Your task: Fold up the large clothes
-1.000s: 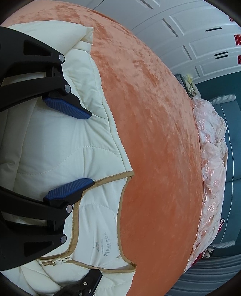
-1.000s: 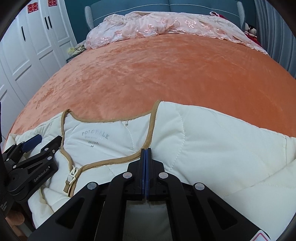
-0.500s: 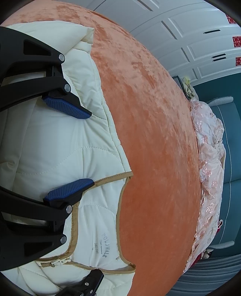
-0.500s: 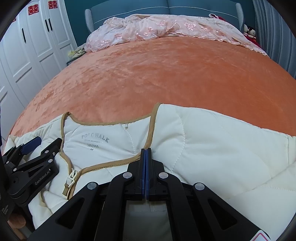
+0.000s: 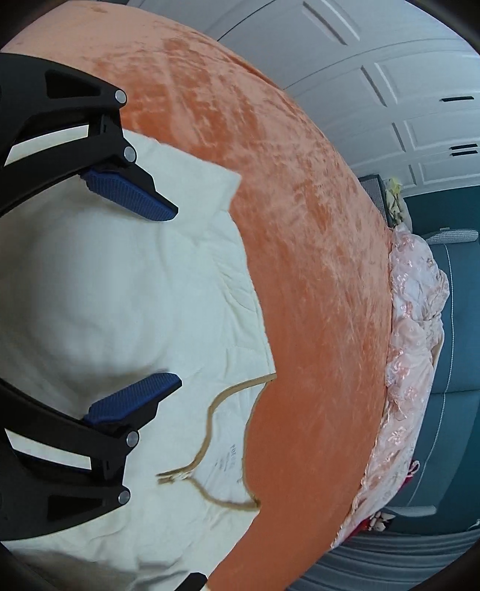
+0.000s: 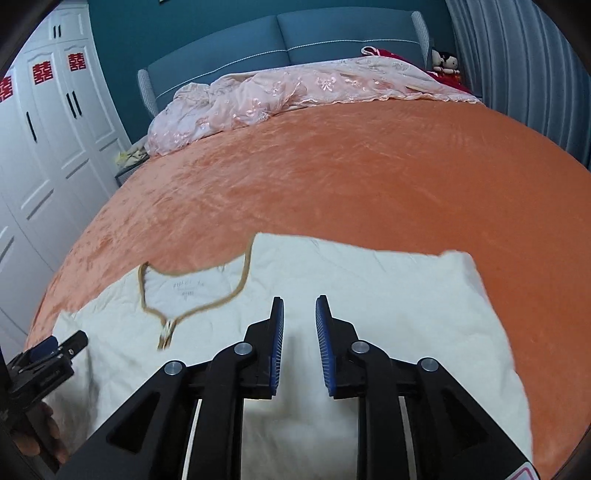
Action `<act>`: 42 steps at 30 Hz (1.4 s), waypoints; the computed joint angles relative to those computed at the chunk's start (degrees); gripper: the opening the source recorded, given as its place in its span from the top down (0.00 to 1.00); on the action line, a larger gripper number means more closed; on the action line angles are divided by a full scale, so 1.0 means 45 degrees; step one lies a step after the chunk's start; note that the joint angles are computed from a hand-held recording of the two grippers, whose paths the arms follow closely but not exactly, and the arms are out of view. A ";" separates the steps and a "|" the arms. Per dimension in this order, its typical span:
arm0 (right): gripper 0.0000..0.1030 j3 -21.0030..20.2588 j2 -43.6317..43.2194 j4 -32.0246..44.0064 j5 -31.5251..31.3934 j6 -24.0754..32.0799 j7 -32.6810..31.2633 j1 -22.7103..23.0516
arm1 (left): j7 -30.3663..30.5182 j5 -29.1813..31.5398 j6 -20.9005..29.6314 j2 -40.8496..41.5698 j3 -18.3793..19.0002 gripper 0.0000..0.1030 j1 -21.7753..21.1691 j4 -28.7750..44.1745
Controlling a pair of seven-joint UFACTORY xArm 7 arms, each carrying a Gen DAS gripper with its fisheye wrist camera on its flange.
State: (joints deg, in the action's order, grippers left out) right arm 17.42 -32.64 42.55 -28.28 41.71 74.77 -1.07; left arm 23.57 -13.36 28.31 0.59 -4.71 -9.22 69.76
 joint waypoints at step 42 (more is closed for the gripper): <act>0.63 0.4707 -1.3450 -0.0724 1.1705 1.2689 0.4703 0.3750 | 0.4475 -0.1451 1.0944 -0.5530 0.4595 0.63 0.5215 -0.2896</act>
State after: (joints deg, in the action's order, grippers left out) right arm 38.60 -93.17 39.29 24.39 98.81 95.93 15.80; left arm 43.71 -19.88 77.56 -24.29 15.96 14.24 56.73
